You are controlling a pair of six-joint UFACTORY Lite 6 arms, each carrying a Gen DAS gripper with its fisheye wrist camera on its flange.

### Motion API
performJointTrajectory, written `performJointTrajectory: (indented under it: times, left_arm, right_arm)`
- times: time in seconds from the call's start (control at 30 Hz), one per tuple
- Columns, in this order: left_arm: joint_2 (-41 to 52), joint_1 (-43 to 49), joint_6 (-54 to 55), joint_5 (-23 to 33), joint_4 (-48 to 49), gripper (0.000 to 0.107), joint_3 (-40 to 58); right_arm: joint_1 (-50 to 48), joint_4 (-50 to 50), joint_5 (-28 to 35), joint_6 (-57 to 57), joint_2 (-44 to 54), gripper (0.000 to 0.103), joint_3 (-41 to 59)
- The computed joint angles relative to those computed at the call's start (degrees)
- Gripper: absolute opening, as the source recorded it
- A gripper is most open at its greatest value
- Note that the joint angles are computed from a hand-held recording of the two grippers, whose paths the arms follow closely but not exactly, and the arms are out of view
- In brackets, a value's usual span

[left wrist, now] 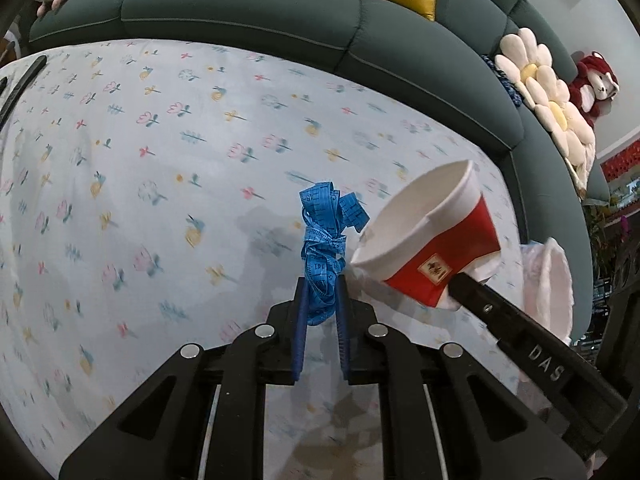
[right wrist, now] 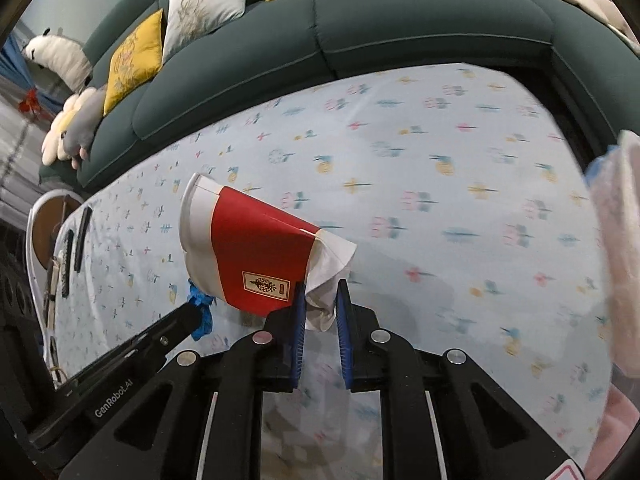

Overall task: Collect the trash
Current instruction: 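Carry the blue scrunchie and red-white cup over the bin and open both tools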

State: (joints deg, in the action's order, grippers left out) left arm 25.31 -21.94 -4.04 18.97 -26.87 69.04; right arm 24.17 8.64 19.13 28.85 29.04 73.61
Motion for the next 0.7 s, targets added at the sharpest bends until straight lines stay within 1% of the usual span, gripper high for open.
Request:
performJointTrajectory:
  times: [0.17, 0.27, 0.33, 0.43, 0.57, 0.63, 0.7]
  left_arm:
    - [-4.35, -7.27, -14.23, 0.59, 11.07, 0.012, -0.31]
    - [-5.08, -13.41, -25.64, 2.30, 20.52, 0.012, 2.89]
    - [-4.77, -16.85, -31.33, 3.61, 25.09, 0.013, 5.59]
    - [-2.80, -22.36, -39.36, 6.60, 32.19, 0.013, 11.64]
    - [1.44, -28.18, -45.06, 11.10, 37.52, 0.012, 21.30]
    - [5.10, -31.17, -46.68, 14.20, 39.41, 0.012, 28.51]
    - [9.59, -33.68, -47.05, 17.24, 40.16, 0.012, 36.59]
  right_arm:
    - [-4.01, -1.09, -1.09, -0.58, -13.90, 0.014, -12.22]
    - [-8.06, -0.32, -0.33, -3.56, -22.62, 0.014, -18.39]
    - [-11.91, 1.32, 0.87, -7.07, -28.58, 0.014, -21.89]
    - [-17.30, 3.90, 2.91, -12.31, -35.34, 0.014, -25.17]
    - [-27.79, 10.73, 7.00, -24.25, -43.97, 0.014, -28.56]
    - [-34.98, 15.49, 10.11, -32.66, -47.81, 0.014, -29.68]
    - [-40.23, 18.37, 12.56, -38.10, -50.03, 0.014, -30.05]
